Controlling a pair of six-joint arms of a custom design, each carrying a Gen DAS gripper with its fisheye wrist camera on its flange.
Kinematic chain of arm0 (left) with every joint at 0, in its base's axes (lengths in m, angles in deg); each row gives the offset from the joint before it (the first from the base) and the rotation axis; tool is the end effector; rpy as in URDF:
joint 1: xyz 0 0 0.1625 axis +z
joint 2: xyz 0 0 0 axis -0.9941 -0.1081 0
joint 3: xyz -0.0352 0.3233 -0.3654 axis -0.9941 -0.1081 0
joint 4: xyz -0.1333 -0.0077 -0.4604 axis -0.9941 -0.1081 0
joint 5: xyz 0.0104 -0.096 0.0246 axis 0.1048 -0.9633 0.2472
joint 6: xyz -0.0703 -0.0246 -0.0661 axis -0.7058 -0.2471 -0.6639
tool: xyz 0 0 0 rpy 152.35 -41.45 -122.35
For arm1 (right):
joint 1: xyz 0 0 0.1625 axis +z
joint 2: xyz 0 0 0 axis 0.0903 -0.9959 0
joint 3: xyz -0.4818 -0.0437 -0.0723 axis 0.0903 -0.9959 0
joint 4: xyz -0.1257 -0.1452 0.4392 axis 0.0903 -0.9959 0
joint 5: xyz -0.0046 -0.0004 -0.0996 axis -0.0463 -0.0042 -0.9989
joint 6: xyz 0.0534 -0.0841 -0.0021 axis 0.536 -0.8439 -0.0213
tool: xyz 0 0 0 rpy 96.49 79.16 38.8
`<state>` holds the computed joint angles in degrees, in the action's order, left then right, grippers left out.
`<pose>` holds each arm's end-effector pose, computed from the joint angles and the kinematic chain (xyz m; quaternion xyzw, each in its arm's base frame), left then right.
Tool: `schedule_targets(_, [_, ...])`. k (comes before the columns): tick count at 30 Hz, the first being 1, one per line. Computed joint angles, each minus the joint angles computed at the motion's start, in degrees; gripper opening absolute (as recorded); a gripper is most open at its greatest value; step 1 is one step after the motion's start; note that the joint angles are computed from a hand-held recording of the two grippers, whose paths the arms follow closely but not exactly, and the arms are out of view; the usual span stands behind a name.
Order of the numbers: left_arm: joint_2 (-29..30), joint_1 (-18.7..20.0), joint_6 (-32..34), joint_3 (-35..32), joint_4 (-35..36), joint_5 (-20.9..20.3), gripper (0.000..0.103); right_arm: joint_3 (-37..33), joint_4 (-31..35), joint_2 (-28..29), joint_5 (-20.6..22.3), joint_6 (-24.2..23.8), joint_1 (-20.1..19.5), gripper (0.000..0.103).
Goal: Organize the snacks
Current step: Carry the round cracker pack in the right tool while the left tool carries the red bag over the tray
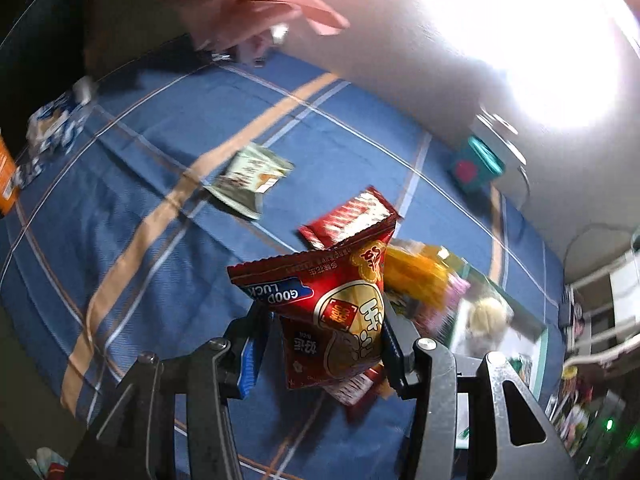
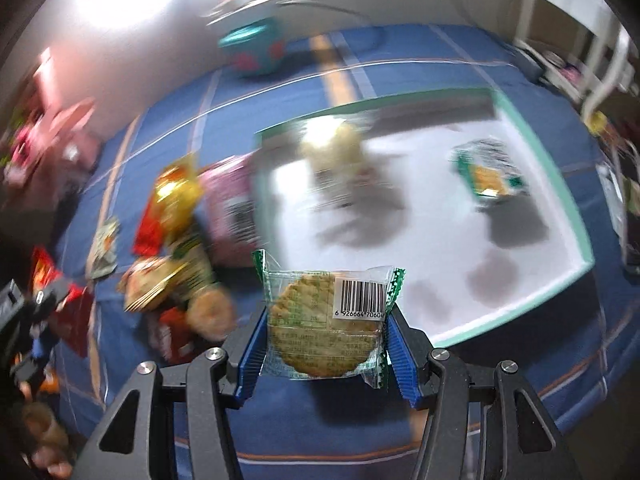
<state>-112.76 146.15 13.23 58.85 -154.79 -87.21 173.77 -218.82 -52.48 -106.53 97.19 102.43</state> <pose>-0.1435 -0.7160 0.2958 -0.0978 0.9092 -0.2972 0.2747 0.2931 -0.7110 0.1027 -0.0551 -0.9231 0.1987 0.3245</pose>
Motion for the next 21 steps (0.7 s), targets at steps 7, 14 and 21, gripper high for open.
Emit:
schedule_targets(7, [2.3, -2.4, 6.2, 0.5, -1.7, -5.4, 0.052, 3.5, -0.6, -4.8, -3.4, 7.1, -3.0, 0.058])
schedule_targets(14, [5.8, -4.9, 11.5, 0.3, -1.4, -10.7, 0.052, 5.4, -1.3, -7.6, -5.9, 9.5, -4.6, 0.058])
schedule_targets(21, [9.2, -6.2, 15.4, -1.0, -1.2, -10.8, 0.052, 6.1, -2.0, -8.7, -7.5, 10.4, -5.7, 0.058])
